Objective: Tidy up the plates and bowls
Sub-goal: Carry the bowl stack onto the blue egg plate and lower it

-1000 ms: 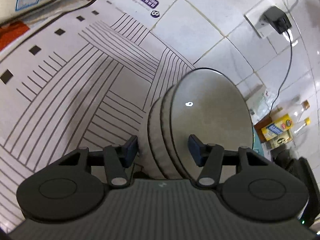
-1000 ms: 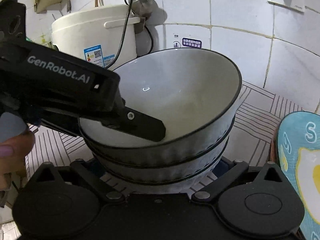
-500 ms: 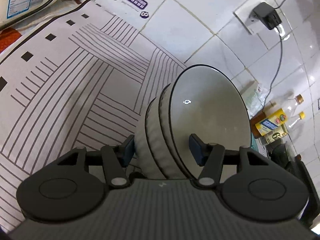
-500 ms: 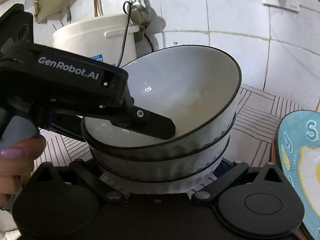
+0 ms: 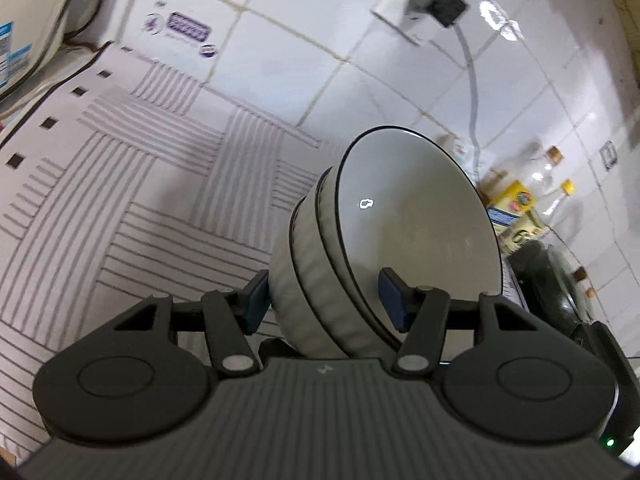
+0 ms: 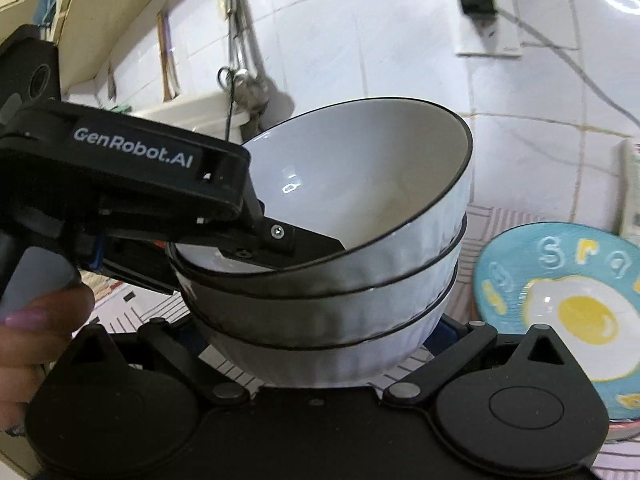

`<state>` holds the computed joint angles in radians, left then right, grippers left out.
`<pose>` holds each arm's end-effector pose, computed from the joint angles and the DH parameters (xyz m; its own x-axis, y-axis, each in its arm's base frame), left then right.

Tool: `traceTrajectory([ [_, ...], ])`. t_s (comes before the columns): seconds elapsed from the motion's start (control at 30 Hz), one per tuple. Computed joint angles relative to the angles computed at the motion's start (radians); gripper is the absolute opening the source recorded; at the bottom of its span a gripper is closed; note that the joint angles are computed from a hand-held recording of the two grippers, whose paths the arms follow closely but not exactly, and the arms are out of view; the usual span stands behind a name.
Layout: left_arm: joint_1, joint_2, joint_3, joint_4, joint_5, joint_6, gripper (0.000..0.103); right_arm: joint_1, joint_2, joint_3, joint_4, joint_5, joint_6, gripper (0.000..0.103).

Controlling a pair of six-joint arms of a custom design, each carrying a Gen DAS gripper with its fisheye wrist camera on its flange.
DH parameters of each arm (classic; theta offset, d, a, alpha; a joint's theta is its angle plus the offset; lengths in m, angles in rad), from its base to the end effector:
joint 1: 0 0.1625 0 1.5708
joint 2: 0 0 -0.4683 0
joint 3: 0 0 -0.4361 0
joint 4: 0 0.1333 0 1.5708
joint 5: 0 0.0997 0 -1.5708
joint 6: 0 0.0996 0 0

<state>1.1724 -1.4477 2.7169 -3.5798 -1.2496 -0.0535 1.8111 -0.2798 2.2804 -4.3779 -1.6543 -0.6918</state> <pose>0.0260 -0.3629 0.2082 -0.9711 0.1353 -0.1968 0.2349 0.6890 -0.6856 0.2187 -0.3675 -0.1013 -0.6513 -0.5664 0.5049 -0.7534 0.4036 -0.5191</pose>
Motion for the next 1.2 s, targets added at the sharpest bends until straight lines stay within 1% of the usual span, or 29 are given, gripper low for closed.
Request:
traceTrajectory([
  [0.1, -0.013, 0.004, -0.002, 0.000, -0.041, 0.016, 0.056, -0.002, -0.004, 0.017, -0.053, -0.012, -0.013, 0.103],
  [0.17, -0.029, 0.010, -0.004, 0.002, -0.048, 0.010, 0.056, -0.009, -0.010, 0.036, -0.091, -0.017, -0.033, 0.103],
  [0.23, -0.050, 0.022, -0.008, -0.001, -0.051, 0.001, 0.056, -0.012, -0.025, 0.050, -0.105, -0.022, -0.047, 0.103],
  [0.43, -0.080, 0.062, -0.035, 0.018, -0.077, -0.011, 0.057, -0.029, -0.054, 0.081, -0.158, -0.034, -0.074, 0.103],
  [0.6, -0.102, 0.112, -0.055, 0.004, -0.080, -0.023, 0.058, -0.051, -0.078, 0.116, -0.200, -0.035, -0.101, 0.103],
  [0.77, -0.113, 0.165, -0.088, 0.007, -0.072, -0.034, 0.059, -0.077, -0.099, 0.130, -0.210, -0.027, -0.108, 0.103],
  [0.9, -0.127, 0.208, -0.113, 0.006, -0.054, -0.007, 0.059, -0.114, -0.105, 0.133, -0.223, -0.001, -0.108, 0.103],
  [1.0, -0.126, 0.238, -0.130, 0.004, -0.052, 0.004, 0.060, -0.133, -0.112, 0.129, -0.217, 0.006, -0.118, 0.103],
  [1.2, -0.086, 0.292, -0.184, 0.032, -0.087, 0.002, 0.062, -0.165, -0.120, 0.110, -0.195, 0.010, -0.138, 0.103],
])
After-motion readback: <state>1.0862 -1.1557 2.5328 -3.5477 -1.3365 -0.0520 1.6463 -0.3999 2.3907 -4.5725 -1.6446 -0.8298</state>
